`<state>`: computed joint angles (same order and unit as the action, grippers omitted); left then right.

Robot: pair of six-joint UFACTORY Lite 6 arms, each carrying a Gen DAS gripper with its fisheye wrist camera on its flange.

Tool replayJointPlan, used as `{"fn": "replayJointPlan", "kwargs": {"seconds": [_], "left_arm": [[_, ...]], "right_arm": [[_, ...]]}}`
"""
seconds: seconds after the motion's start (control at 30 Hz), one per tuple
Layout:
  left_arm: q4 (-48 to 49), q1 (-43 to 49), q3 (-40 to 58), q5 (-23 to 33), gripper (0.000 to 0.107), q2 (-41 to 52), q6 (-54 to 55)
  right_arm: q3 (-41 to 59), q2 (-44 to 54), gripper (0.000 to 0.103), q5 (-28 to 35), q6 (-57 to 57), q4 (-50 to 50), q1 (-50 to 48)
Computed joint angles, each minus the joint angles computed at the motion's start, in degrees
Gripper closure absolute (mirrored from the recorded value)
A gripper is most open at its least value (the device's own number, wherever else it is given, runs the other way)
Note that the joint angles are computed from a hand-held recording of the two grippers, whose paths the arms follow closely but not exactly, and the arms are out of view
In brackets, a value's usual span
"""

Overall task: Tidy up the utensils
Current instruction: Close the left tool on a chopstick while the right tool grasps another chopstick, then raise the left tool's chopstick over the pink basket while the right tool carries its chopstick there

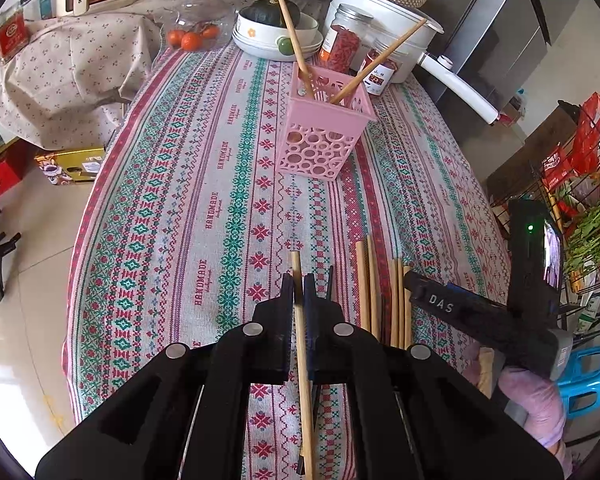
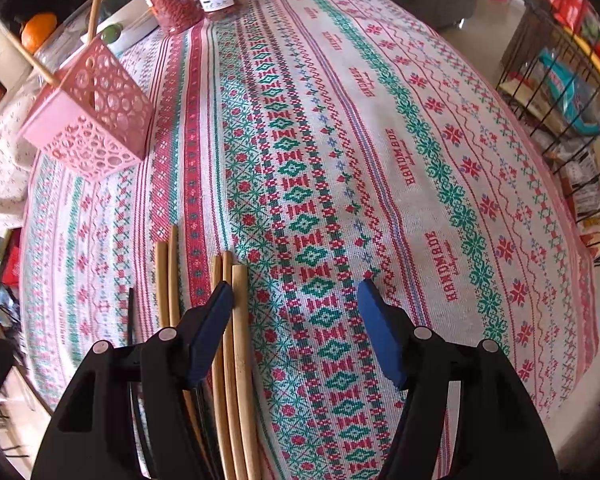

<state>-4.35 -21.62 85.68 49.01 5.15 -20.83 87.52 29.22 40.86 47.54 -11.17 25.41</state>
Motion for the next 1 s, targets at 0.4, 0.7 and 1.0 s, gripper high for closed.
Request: {"fn": "replayJointPlan", "kwargs": {"seconds": [0.4, 0.7, 1.0], "left_arm": [[1.0, -0.4, 0.1, 0.3, 0.103, 0.8, -1.3], [0.7, 0.6, -1.0, -0.2, 0.103, 0.9, -1.5], [-1.2, 1.9, -4.0, -1.9, 0.103, -2.3, -0.6]], "right_arm": [[-4.3, -2.2, 0.05, -0.9, 4.7, -6.6, 3.0], [-3.9, -2.5, 0.088, -1.9, 7.1, -8.1, 6.4], [-16.5, -12.8, 0.095, -13.1, -1.7, 2.3, 0.0]]}}
